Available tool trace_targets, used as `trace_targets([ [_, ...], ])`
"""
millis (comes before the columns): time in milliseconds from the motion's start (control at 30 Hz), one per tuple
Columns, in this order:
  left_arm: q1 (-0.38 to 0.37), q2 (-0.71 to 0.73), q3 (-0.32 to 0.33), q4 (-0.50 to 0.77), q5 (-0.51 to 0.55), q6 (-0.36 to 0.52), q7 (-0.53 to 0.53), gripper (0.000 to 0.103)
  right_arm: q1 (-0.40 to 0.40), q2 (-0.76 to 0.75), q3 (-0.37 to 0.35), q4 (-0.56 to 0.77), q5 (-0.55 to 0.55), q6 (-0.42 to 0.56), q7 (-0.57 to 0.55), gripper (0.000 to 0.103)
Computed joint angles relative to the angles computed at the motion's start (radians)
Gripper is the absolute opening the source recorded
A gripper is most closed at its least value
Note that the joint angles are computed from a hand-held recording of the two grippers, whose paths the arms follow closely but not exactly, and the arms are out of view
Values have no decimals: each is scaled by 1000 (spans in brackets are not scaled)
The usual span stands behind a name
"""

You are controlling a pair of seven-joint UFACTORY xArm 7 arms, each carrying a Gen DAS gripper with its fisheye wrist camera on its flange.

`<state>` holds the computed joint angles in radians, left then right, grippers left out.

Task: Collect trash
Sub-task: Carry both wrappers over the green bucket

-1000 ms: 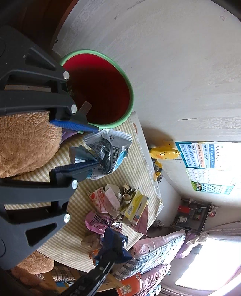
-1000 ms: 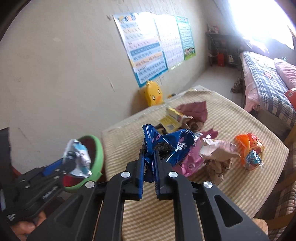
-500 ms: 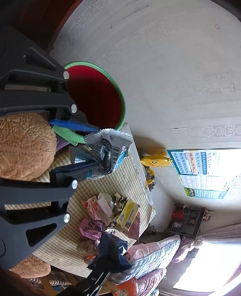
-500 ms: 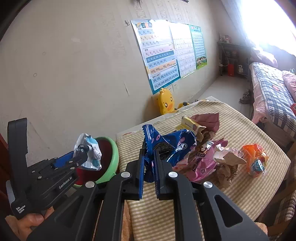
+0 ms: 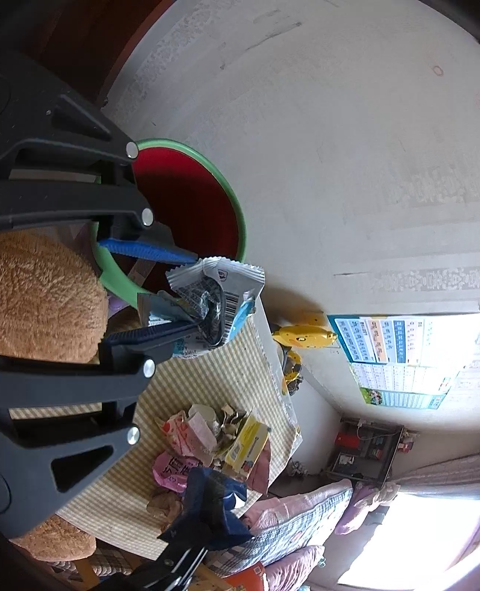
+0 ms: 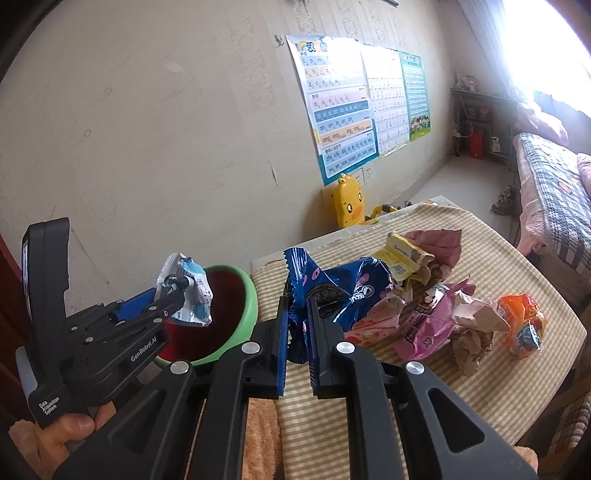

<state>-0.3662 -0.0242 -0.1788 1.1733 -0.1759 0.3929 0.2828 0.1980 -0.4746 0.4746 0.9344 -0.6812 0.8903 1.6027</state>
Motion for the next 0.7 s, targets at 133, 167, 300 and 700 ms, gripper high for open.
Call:
trace_targets([
  [133, 10, 14, 8, 13, 1, 0, -8, 31, 3, 28, 0, 19, -7, -5, -10, 9],
  [167, 13, 17, 9, 15, 1, 1, -8, 31, 6, 34, -3, 22, -8, -9, -13, 9],
  [300, 24, 30, 13, 26, 2, 4, -15, 31, 16, 67, -10, 40, -19, -19, -14, 9],
  [700, 59, 75, 25, 56, 22, 17, -44, 31, 77, 188, -67, 105, -58, -67, -36, 9],
])
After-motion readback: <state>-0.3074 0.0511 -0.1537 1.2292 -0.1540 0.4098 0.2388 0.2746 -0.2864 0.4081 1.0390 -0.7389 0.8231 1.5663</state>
